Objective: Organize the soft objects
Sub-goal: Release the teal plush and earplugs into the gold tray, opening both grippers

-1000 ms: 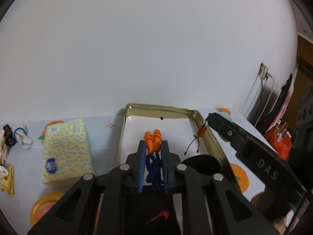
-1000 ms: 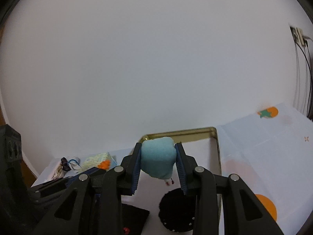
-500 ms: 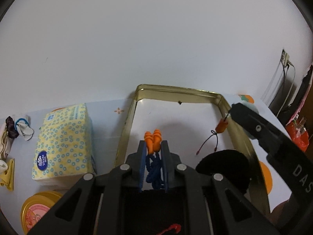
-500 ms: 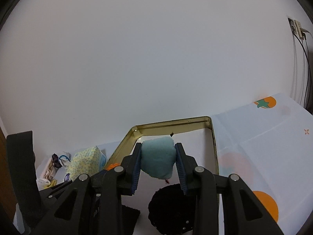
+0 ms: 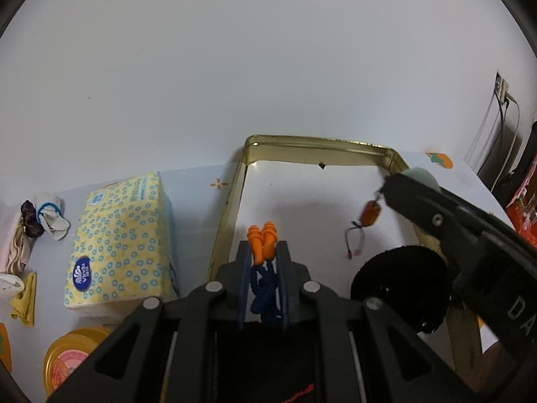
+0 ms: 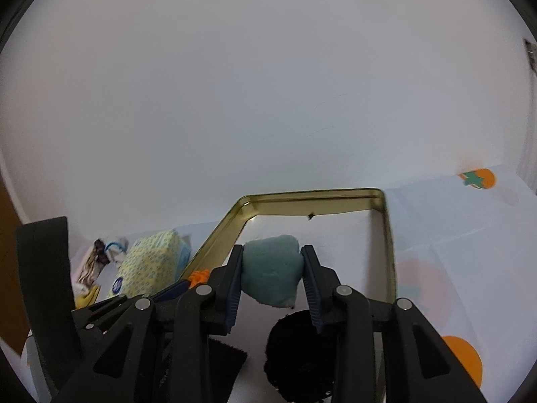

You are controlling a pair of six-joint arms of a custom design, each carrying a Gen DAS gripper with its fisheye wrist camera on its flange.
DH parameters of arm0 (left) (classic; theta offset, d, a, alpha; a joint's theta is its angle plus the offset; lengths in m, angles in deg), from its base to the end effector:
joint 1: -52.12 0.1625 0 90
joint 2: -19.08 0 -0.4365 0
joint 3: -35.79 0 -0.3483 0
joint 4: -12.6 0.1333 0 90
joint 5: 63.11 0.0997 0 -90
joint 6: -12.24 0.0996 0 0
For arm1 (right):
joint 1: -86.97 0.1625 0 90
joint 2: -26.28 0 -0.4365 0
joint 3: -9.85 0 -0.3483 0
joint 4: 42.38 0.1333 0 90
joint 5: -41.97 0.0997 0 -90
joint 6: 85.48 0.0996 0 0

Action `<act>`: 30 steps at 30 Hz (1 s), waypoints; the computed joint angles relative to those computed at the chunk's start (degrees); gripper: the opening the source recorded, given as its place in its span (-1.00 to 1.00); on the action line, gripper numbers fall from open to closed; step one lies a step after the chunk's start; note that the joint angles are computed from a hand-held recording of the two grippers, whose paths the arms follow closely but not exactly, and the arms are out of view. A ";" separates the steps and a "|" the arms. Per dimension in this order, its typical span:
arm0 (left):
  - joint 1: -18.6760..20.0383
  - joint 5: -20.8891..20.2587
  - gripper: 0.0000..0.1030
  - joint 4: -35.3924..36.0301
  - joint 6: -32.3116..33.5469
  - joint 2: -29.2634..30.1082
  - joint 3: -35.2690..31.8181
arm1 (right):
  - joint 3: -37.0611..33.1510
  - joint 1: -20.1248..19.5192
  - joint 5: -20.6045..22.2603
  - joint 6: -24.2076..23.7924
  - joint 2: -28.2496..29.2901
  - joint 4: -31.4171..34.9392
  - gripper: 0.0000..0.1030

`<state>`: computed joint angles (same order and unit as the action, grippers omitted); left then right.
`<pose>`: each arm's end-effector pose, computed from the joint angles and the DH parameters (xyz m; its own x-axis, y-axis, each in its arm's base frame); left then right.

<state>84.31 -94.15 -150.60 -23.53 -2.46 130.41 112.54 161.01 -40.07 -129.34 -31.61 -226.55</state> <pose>-0.3974 -0.5085 -0.0616 -0.7188 0.0419 -0.6940 0.5252 0.6868 -0.5025 -0.0288 -0.6355 0.2982 -0.8315 -0.3103 0.4608 -0.5507 0.5701 -0.6097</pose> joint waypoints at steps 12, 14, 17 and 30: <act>0.80 -1.75 -0.72 3.86 -3.75 0.90 -1.39 | -7.92 0.33 -0.84 -3.65 0.80 20.67 -0.27; 0.63 -1.17 -0.71 4.13 -4.24 1.37 -1.93 | -8.03 0.43 -1.09 -4.94 0.91 20.52 -0.27; 0.39 -0.50 -0.71 5.38 -5.20 1.89 -2.71 | -10.19 0.18 -0.80 -4.51 1.33 24.31 -0.27; -2.78 3.80 0.78 -3.76 1.55 3.41 -1.27 | -8.16 -2.42 4.70 1.67 -0.28 18.99 0.27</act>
<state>81.53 -90.35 -154.36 -21.98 0.94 129.14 104.38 158.59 -35.37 -127.67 -31.88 -207.55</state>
